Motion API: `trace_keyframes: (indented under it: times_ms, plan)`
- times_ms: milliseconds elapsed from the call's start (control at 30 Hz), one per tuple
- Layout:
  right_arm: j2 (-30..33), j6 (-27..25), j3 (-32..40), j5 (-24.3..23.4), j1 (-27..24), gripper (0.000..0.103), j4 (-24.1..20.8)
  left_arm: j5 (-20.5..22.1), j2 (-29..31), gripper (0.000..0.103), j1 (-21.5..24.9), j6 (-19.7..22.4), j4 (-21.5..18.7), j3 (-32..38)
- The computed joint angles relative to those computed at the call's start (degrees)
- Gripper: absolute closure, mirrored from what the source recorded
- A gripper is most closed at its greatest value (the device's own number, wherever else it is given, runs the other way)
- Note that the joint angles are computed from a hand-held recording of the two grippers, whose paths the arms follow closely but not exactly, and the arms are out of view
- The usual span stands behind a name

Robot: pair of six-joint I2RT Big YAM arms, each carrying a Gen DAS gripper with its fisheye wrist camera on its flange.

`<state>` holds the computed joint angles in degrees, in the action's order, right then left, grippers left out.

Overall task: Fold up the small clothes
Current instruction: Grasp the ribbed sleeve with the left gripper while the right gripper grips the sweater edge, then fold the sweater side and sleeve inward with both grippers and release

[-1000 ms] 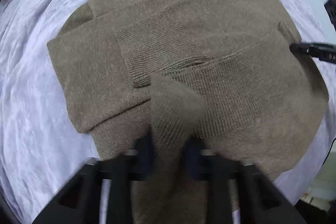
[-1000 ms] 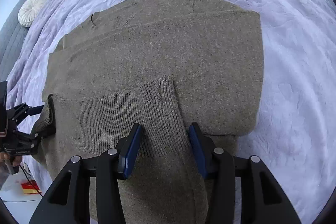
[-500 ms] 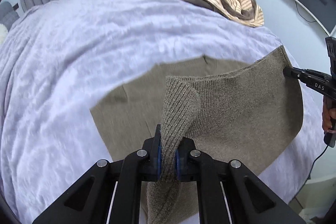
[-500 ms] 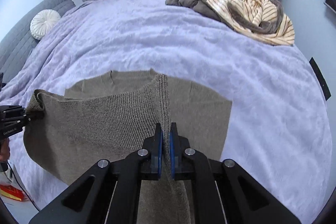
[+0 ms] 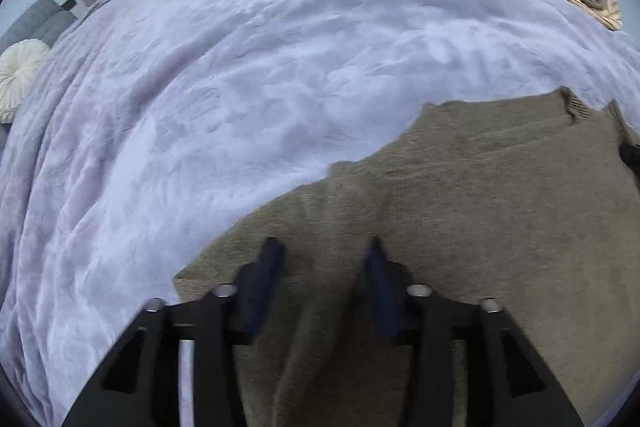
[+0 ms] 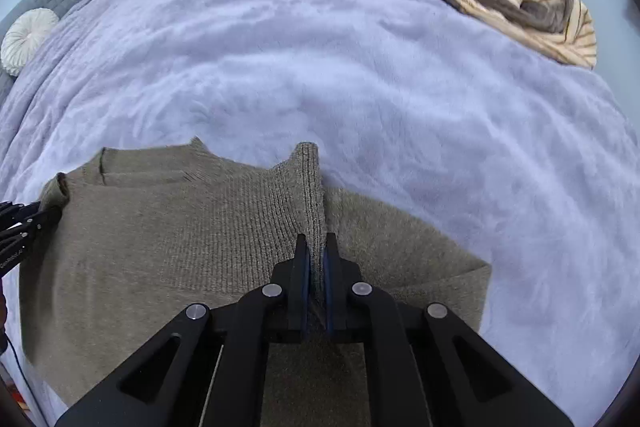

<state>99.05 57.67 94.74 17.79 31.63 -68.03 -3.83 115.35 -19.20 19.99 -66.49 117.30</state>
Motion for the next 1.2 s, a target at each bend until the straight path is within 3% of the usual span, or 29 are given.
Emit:
trace_keyframes:
  times_ms: [67, 167, 233, 300, 467, 533, 600, 700, 800, 867, 967, 1033, 1067, 1100, 1133, 1167, 1200]
  plan:
    - [-1.1, 1.5, -1.9, -0.1, -0.2, 0.097, 1.8, -1.5, 0.0, 0.022, 1.0, -2.1, 1.5, 0.3]
    - [-3.0, 5.2, -3.1, 0.0, -0.7, 0.078, 0.5, -0.4, 1.8, 0.022, 2.8, -4.0, -3.7, 5.3]
    - [-4.6, 9.5, -3.7, 0.6, -0.9, 0.075, -2.2, -0.9, 0.1, 0.022, 3.4, -2.2, -2.8, 4.0]
    - [-7.7, 12.1, -5.8, 0.4, -0.5, 0.072, -1.6, 0.7, -1.8, 0.022, 4.0, -0.1, -3.7, 2.8]
    - [-13.5, 14.5, -10.0, -1.3, 3.1, 0.072, 0.7, 7.4, -2.6, 0.022, 6.5, -0.7, -15.1, 3.3]
    - [-17.1, 18.4, -13.9, -2.3, 5.3, 0.068, 4.9, 12.3, -4.0, 0.022, 8.4, -3.0, -19.6, 1.1]
    - [-21.3, 25.1, -19.4, -3.9, 8.3, 0.054, 11.0, 16.8, -5.9, 0.022, 10.5, -4.9, -23.7, -2.2]
    - [-25.8, 35.9, -25.8, -4.2, 13.5, 0.052, 17.3, 20.6, -9.3, 0.022, 13.2, -6.5, -27.4, -8.4]
    - [-28.6, 48.2, -30.8, -2.7, 19.6, 0.052, 22.4, 22.5, -12.6, 0.022, 15.1, -8.9, -28.5, -14.5]
    - [-28.6, 52.1, -32.0, -1.9, 22.0, 0.051, 23.6, 25.7, -13.7, 0.022, 16.2, -11.7, -28.6, -17.3]
    - [-28.0, 55.0, -33.6, 0.0, 22.5, 0.049, 26.0, 28.9, -15.0, 0.022, 16.3, -16.4, -24.8, -20.2]
    - [-28.0, 58.5, -35.8, 3.5, 22.6, 0.049, 29.8, 27.3, -15.8, 0.022, 15.4, -19.9, -20.2, -21.8]
    - [-27.9, 59.8, -36.6, 4.6, 22.3, 0.049, 31.8, 26.1, -15.8, 0.035, 15.1, -21.1, -18.7, -21.6]
    - [-27.8, 60.9, -37.3, 5.1, 21.7, 0.053, 33.7, 25.4, -16.0, 0.069, 14.6, -21.6, -17.5, -21.7]
    - [-27.3, 61.3, -37.2, 4.7, 20.8, 0.081, 33.9, 25.3, -15.6, 0.078, 14.3, -20.9, -17.9, -21.1]
    - [-26.8, 60.3, -36.4, 3.3, 19.8, 0.096, 33.3, 24.7, -15.7, 0.080, 14.0, -20.6, -18.2, -20.8]
    - [-26.3, 57.5, -34.7, 1.8, 18.8, 0.095, 31.3, 24.4, -16.4, 0.086, 13.8, -19.9, -17.7, -21.0]
